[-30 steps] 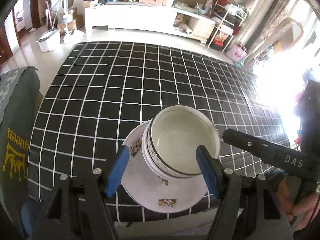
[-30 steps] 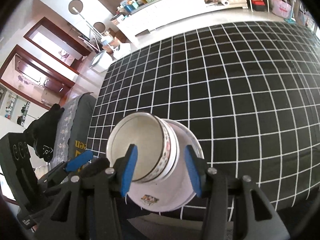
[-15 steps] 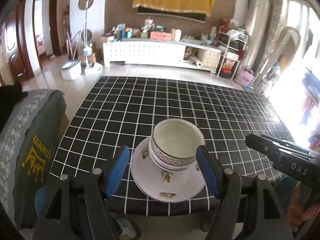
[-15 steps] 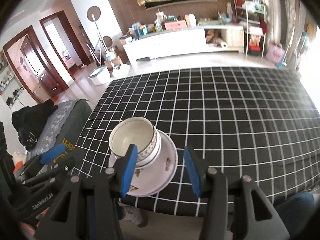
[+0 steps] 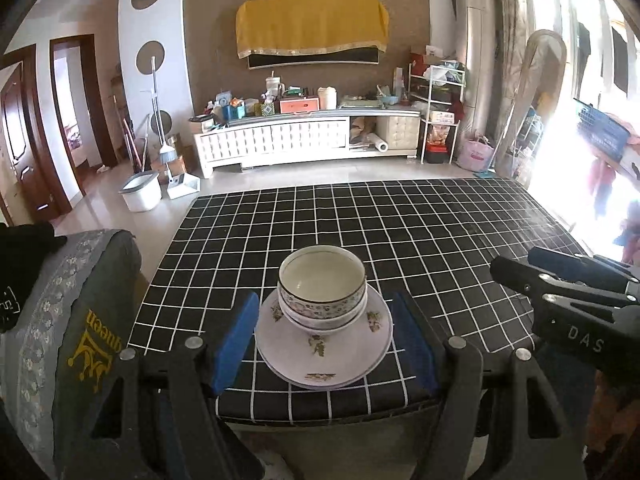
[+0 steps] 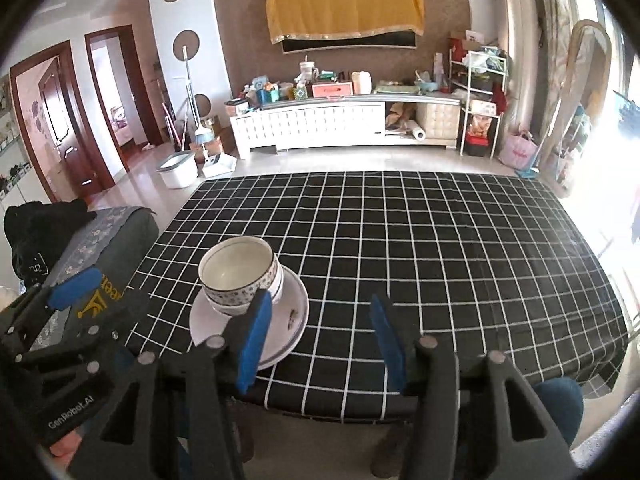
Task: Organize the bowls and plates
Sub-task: 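Open both grippers and withdraw from the bowls on the plates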
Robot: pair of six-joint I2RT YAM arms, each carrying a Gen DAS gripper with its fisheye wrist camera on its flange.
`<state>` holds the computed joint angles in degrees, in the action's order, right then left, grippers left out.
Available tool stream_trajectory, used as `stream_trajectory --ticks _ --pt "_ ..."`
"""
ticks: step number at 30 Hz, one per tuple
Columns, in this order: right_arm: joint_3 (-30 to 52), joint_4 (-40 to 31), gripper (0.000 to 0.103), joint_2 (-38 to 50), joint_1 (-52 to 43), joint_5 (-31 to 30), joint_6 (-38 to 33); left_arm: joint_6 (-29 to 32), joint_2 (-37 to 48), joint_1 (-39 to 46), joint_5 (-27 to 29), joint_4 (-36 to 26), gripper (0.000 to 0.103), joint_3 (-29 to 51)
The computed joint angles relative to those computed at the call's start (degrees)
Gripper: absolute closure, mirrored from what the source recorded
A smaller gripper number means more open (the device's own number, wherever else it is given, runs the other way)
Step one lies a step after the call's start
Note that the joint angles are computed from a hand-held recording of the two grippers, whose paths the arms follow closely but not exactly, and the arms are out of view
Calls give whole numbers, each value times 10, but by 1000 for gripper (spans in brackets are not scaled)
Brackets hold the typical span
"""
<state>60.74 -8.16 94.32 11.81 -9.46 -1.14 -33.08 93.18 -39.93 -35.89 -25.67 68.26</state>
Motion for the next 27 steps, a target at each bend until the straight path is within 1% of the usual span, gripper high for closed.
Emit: stream_trajectory --ticks 5,9,10,12,14,15,18,20,22,24,27 --pt "-33 6 35 -33 -15 -8 2 -9 -5 -19 -21 -13 36 6" --pt "-73 13 28 -81 -17 -5 -8 -21 -14 -33 -40 -23 34 0" --pt "-80 16 26 -90 -15 2 -10 -23 -14 -37 -49 -29 30 2" --pt "-98 26 23 -108 -14 7 -13 -36 -20 -47 -64 -37 27 0" --pt "-106 28 20 -119 -15 5 -14 -41 -41 -53 -57 -25 26 -15" --pt "-109 25 19 -125 -18 -3 -13 -40 -51 -54 -52 -21 21 -21" --pt "-118 18 11 -145 -23 -21 -15 -42 -62 -70 -74 -22 19 -25" --pt "-134 30 4 -165 -19 -6 -18 -43 -67 -84 -100 -21 14 -29" --pt "-148 41 1 -179 -18 8 -17 -42 -73 -93 -117 -14 5 -35" --pt "-157 43 0 -189 -20 10 -18 -41 -79 -97 -119 -7 0 -42" --pt "-167 49 0 -200 -15 20 -26 -49 -80 -99 -112 -6 0 -45"
